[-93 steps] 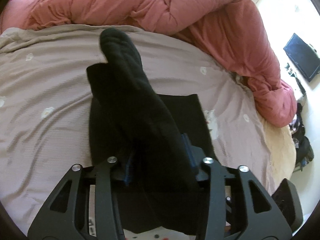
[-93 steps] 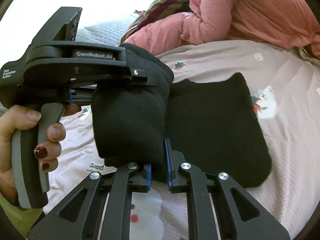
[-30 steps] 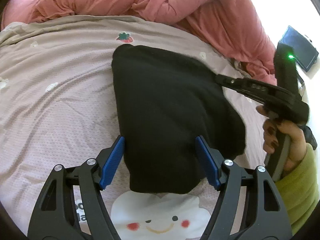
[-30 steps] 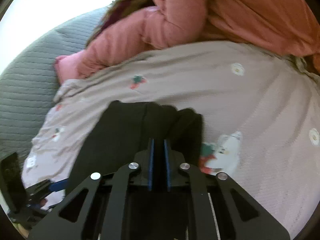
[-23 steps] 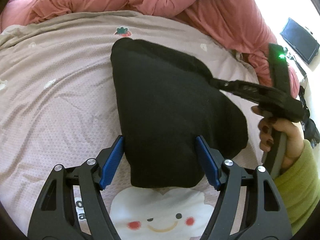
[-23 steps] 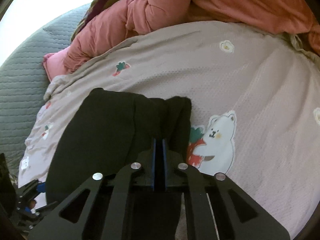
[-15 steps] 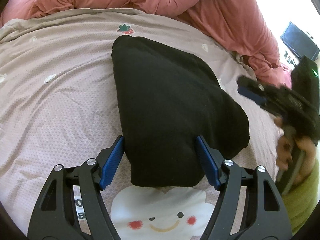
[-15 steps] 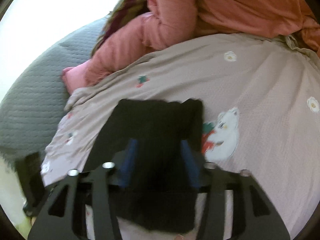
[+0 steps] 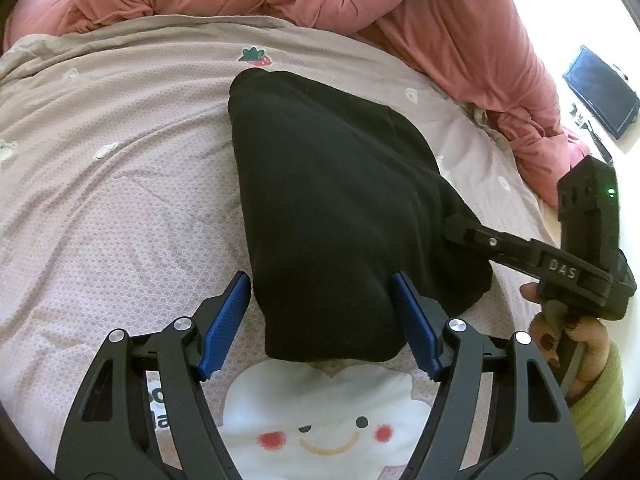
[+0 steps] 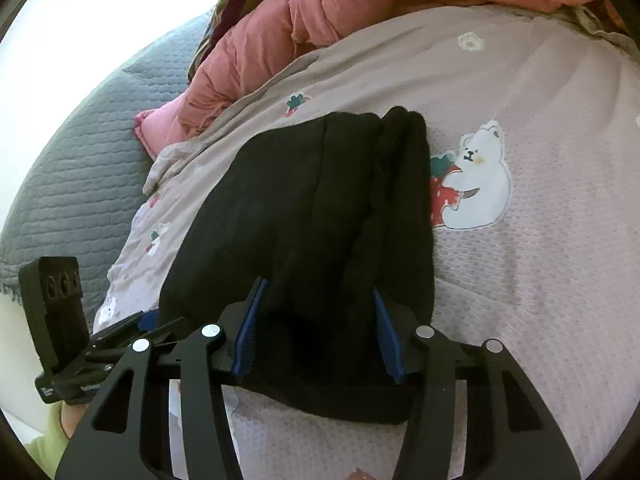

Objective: Fold small clothes

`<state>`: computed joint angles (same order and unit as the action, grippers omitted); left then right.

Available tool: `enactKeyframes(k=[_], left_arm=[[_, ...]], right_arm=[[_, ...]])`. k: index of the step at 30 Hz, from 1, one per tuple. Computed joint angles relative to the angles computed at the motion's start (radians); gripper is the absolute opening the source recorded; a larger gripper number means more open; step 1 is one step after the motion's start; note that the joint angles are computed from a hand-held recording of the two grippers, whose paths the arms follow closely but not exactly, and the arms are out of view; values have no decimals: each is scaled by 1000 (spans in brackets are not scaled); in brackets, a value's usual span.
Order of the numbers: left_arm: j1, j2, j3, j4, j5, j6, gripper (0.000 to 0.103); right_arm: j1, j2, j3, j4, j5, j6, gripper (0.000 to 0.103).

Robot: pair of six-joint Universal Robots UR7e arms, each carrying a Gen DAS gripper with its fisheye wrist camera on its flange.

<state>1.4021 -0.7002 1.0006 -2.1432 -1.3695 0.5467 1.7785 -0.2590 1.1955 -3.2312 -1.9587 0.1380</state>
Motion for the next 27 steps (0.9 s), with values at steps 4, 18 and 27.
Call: enactKeyframes(k=[4,18,27], left_arm=[[-3,2,1,-2,5,-3,64],[-14,-2,30,-12,33,20,65],[-11,-3,25,3,26,8,66]], right_arm=[[-14,-4,10,-28,33,6,30],[33,14,1,-27,-195,-99,34],[56,31,-8,-59,-300,-106,55]])
